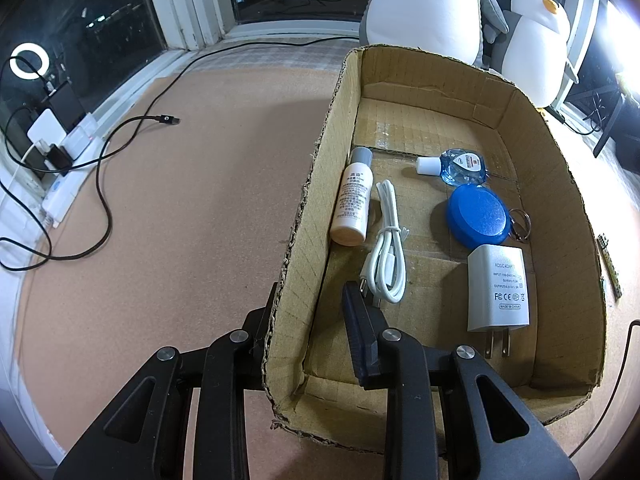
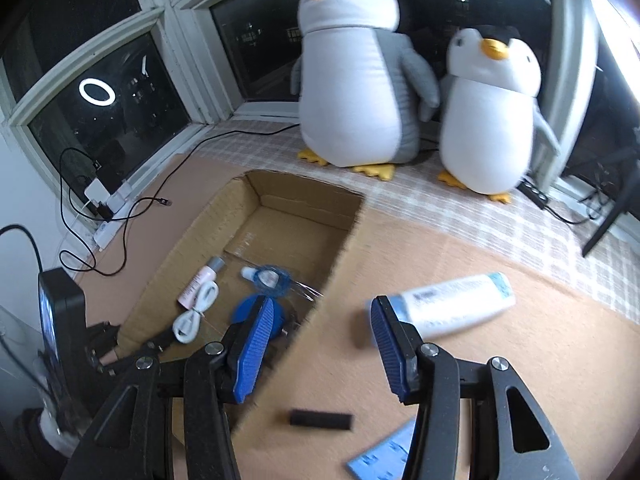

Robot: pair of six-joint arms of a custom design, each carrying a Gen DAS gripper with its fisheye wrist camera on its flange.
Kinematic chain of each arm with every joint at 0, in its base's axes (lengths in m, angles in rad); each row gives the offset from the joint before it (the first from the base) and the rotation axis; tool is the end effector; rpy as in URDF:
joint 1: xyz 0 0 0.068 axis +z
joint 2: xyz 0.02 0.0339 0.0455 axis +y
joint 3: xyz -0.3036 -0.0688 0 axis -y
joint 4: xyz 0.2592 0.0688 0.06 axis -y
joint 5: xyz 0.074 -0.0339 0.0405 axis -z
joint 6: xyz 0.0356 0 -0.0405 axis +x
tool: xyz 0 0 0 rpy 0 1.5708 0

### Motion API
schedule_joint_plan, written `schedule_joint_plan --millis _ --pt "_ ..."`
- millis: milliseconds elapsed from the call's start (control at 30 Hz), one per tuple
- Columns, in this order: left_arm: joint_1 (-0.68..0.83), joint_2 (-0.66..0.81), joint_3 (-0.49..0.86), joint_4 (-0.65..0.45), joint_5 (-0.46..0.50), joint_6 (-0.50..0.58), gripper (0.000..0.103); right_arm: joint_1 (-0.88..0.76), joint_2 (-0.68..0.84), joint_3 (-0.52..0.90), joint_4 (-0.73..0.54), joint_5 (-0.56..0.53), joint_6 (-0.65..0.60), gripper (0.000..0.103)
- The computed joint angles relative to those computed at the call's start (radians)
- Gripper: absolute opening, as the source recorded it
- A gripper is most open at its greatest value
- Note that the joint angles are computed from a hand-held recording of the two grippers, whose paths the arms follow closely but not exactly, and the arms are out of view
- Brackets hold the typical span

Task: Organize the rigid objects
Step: 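Withdraw the right gripper from the box toward the patterned lighter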

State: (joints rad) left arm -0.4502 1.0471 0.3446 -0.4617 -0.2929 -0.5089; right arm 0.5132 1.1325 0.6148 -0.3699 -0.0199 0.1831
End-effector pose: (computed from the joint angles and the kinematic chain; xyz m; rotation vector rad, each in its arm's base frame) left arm 0.1373 -0.0549 0.1555 -0.1582 2.6440 0.0947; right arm 0.1872 0.1063 0.2273 -0.4172 2.4513 0.3249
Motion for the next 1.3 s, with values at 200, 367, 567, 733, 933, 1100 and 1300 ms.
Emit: schedule_joint_plan --millis 200,367,567,733,933,1100,1300 --pt "0.006 -0.002 0.002 -0.003 0.001 0.008 0.027 -0.171 -0.118 -0.036 -0.102 -0.054 -0.088 0.047" --pt "0.009 -0.003 0.003 -0.004 0.002 0.011 0.027 -0.349 -0.154 -0.059 -0.17 -0.115 -0.198 0.047" --pt "0.014 -0.005 0.004 -0.007 0.002 0.016 0.027 -0.516 -0.118 -0.088 -0.195 -0.159 -0.338 0.047" --pt "0.018 -0.01 0.006 -0.014 0.002 0.021 0.027 -0.546 -0.066 -0.114 -0.17 -0.154 -0.396 0.038" --pt "0.016 -0.009 0.006 -0.014 0.001 0.019 0.027 -0.517 0.005 -0.136 -0.131 -0.109 -0.42 0.032" --pt "0.015 -0.009 0.006 -0.014 0.001 0.019 0.027 -0.509 0.055 -0.14 -0.103 -0.086 -0.425 0.032" --pt "0.014 -0.009 0.006 -0.014 0.0 0.018 0.027 -0.5 0.103 -0.147 -0.077 -0.063 -0.428 0.025"
